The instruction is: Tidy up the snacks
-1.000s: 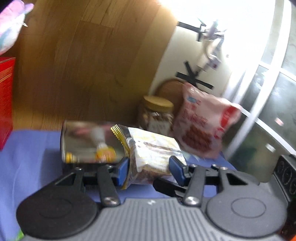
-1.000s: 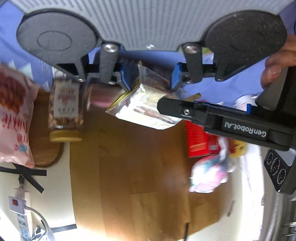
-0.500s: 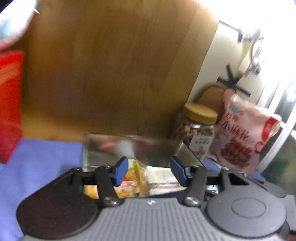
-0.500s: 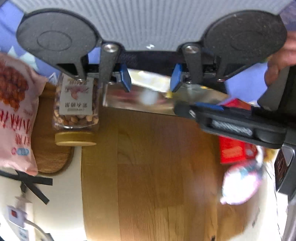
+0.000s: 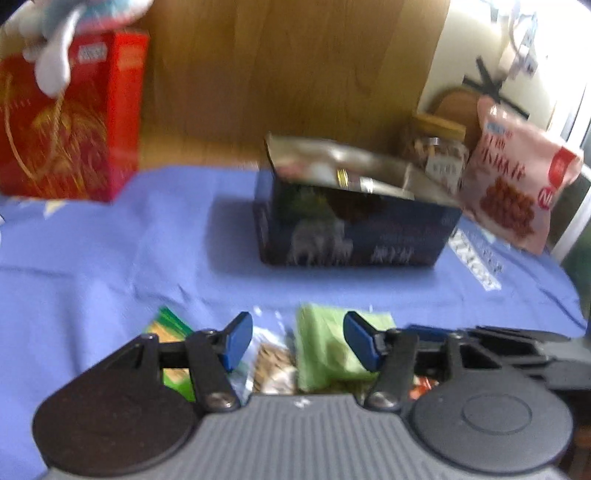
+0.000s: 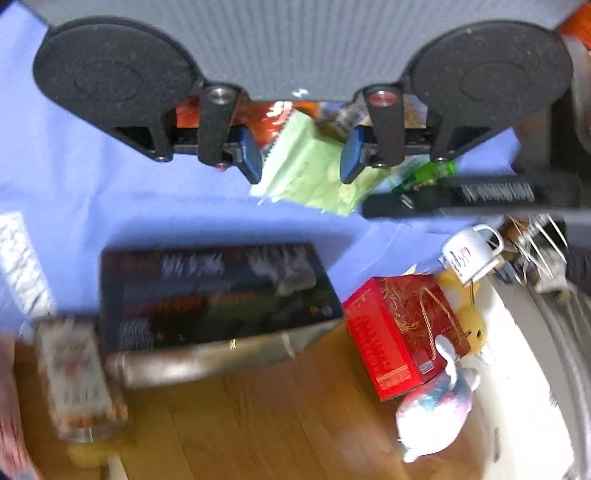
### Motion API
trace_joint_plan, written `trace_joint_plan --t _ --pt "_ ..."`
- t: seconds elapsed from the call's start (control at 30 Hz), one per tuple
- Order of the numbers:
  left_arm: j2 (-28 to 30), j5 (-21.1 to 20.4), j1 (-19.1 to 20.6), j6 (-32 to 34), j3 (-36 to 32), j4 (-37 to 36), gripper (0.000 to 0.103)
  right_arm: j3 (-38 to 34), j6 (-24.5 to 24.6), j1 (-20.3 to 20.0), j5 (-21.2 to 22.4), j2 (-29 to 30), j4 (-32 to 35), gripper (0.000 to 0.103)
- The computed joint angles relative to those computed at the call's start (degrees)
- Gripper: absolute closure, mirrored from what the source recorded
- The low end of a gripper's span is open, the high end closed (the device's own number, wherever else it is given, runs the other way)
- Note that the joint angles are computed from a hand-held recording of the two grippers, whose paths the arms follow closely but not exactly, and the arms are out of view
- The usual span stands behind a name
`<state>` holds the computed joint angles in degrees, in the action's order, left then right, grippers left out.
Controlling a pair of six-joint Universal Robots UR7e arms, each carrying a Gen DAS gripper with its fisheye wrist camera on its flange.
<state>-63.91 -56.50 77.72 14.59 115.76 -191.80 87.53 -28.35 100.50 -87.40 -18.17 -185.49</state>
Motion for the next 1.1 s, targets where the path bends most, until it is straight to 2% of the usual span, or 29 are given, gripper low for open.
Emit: trace_joint_plan --t 0.03,0.1,0.23,0.47,0.57,0.73,0.83,0.97,1.1 --pt "0.2 -0.7 0.2 -0.3 0.2 0.2 0.056 -0.2 2.5 -0.3 1.0 -0.2 1.2 0.066" --pt "-0.5 -2.9 0.2 -0.8 1.3 0.4 0.068 1.2 5.8 -0.7 2.5 -1.1 1.5 0.075" --pt "-1.3 -1.6 -1.8 0.8 4.5 -2.0 0.069 6.7 3.7 -0.1 2.3 -3.1 -3.4 0.077" --pt "-4.7 -2.9 -3.6 -0.8 12.6 -4.9 0.069 16.6 -0.5 -0.8 2.3 -5.5 -13.5 0.077" --pt "-5.8 -2.1 -4.9 -1.6 16.9 -6.9 0.068 21.4 -2.7 -1.5 2.8 -6.8 -16.8 0.077" --pt "-5.2 2.4 -7.9 -1.6 22.7 -14.2 0.066 26.6 -6.7 -1.6 2.1 -7.2 -23.3 0.075" --pt "-4.6 7.1 -10.1 -1.1 24.6 -17.0 0.066 27.9 -8.8 -1.3 1.0 -6.0 -28.3 0.074" --pt "-3.1 14.1 -12.4 0.9 24.9 -19.8 0.064 28.0 -9.3 -1.2 0.4 -4.6 -31.5 0.073" --pt "-1.7 18.4 -13.5 2.8 25.3 -22.6 0.063 28.6 -8.9 -1.5 1.2 -4.4 -32.2 0.069"
